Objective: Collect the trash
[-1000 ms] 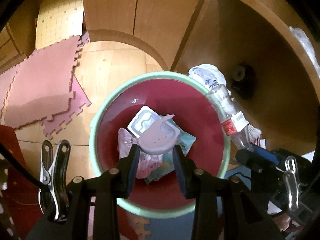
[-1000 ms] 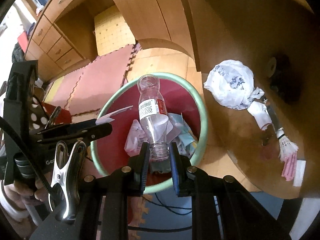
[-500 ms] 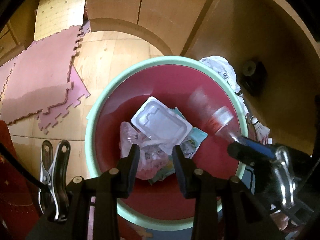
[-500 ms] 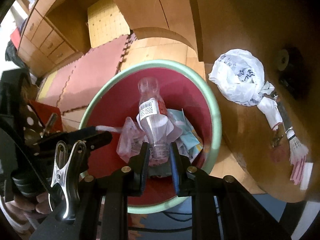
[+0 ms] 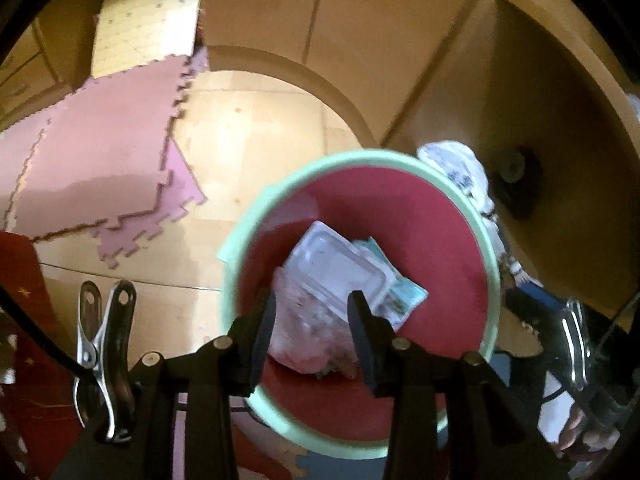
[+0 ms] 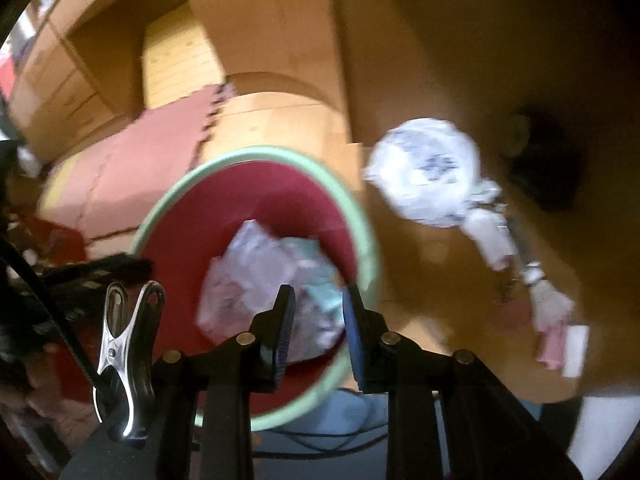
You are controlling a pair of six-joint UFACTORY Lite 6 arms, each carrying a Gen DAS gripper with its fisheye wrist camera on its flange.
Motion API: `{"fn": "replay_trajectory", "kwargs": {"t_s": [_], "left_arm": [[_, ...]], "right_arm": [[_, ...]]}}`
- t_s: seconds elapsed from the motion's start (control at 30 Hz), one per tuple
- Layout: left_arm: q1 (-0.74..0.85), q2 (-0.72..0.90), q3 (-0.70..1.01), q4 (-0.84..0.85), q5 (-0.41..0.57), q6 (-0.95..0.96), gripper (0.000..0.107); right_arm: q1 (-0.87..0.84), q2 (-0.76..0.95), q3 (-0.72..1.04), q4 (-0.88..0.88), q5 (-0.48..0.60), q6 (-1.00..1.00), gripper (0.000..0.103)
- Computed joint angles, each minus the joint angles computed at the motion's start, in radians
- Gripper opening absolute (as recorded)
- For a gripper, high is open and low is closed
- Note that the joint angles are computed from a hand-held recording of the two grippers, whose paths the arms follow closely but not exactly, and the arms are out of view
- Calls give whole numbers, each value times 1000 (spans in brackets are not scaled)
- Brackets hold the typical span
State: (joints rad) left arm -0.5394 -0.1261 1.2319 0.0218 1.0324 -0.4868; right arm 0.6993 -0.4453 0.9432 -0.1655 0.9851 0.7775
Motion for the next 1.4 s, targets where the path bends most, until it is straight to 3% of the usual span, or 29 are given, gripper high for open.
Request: {"fn": "replay_trajectory", "kwargs": {"t_s": [0.1, 0.3, 0.4, 0.5, 0.67, 0.8, 1.0, 1.27, 1.4], "left_arm": [[17, -17, -11, 48, 16, -40, 40], [45, -40, -59, 76, 59, -70, 41], [49, -52, -104, 55, 63, -65, 41], [40, -52, -158, 12, 44, -61, 41], [23, -56, -212, 10, -20, -76, 51], [50, -64, -228, 50, -55, -105, 55], [128, -37, -217, 141, -96, -101, 59], [259, 151, -51, 198, -153, -23, 59], [287, 203, -37, 219, -189, -5, 61]], "right_arm": [[-22, 3, -1, -18, 63, 11, 25], [-129, 5, -79, 208, 41, -117, 26], [-82, 36, -71, 198, 60, -76, 28], [-85, 83, -55, 208, 72, -78, 28], [-102, 154, -51, 247, 62, -62, 35], [-110, 188, -53, 276, 6, -36, 36], [-103, 367, 97, 264, -88, -67, 36], [-132, 608, 350, 218, -180, -78, 37], [-83, 681, 424, 158, -173, -62, 38]]}}
